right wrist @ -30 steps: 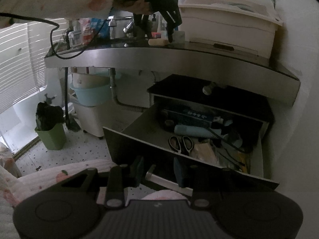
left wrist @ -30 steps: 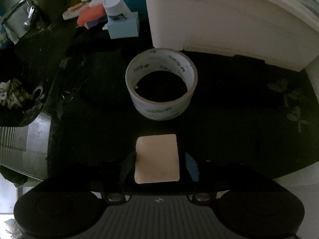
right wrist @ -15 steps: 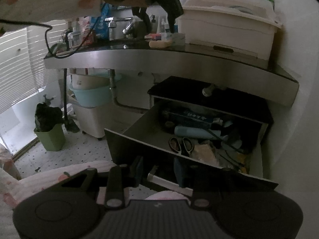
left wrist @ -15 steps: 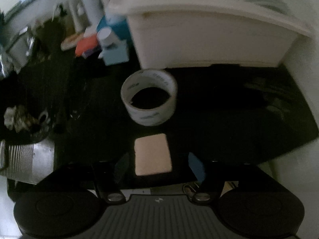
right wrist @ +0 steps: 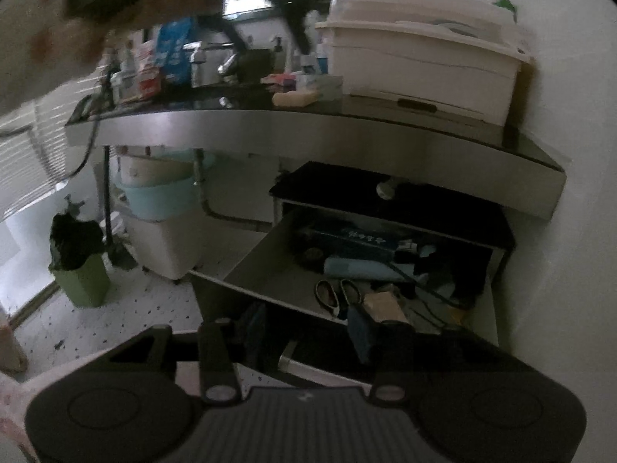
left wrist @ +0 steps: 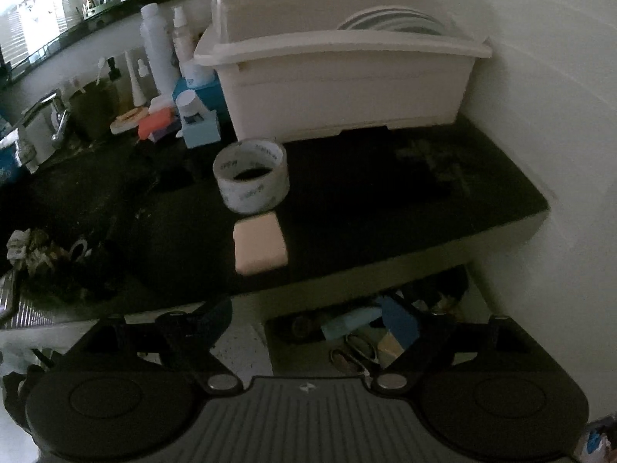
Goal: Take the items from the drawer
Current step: 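Release the drawer handle with the right gripper while the left gripper withdraws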
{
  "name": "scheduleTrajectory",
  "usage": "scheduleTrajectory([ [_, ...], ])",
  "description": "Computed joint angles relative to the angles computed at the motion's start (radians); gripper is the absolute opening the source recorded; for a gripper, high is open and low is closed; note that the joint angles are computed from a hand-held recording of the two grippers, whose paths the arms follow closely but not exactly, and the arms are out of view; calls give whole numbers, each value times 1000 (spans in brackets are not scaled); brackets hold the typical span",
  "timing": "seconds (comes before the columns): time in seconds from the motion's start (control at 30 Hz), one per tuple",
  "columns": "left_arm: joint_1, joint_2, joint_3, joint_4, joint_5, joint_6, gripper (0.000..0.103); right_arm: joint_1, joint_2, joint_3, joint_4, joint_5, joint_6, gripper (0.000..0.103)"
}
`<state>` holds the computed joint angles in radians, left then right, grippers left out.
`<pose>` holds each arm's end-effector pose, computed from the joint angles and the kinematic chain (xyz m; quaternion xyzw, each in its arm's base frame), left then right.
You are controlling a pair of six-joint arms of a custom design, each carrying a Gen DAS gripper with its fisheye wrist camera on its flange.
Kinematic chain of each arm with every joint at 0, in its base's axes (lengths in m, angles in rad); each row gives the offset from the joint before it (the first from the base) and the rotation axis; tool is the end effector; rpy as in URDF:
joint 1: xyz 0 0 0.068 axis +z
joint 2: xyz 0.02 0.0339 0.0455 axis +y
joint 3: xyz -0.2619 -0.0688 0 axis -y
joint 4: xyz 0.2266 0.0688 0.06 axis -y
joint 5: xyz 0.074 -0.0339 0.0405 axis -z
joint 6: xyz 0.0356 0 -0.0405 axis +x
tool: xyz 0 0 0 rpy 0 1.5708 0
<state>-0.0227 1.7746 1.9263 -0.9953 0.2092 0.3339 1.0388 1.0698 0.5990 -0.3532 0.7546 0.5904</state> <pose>0.3600 -0.0156 0.3822 0.2014 0.9082 -0.0416 0.3645 0.1180 0.1525 0.2206 -0.0614 0.8738 0.0113 0.4822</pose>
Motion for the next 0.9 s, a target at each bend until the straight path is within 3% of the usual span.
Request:
scheduleTrajectory([
  [0.17, 81, -157, -297, 148, 32, 43, 85, -15, 71, 25, 1, 53, 59, 52],
  [0.4, 229, -363, -675, 357, 166, 69, 93, -52, 170, 4, 89, 109, 128, 62],
  [0.47, 268, -397, -746, 379, 200, 78, 93, -68, 212, 3, 124, 107, 140, 75],
  [0.5, 286, -412, -774, 386, 216, 82, 93, -76, 236, 2, 146, 107, 142, 76],
  [0.7, 410, -546, -1030, 594, 289, 52, 95, -166, 391, 20, 257, 9, 168, 76],
  [0.9, 532, -552, -1111, 616, 375, 33, 95, -252, 522, 47, 335, -96, 212, 76],
])
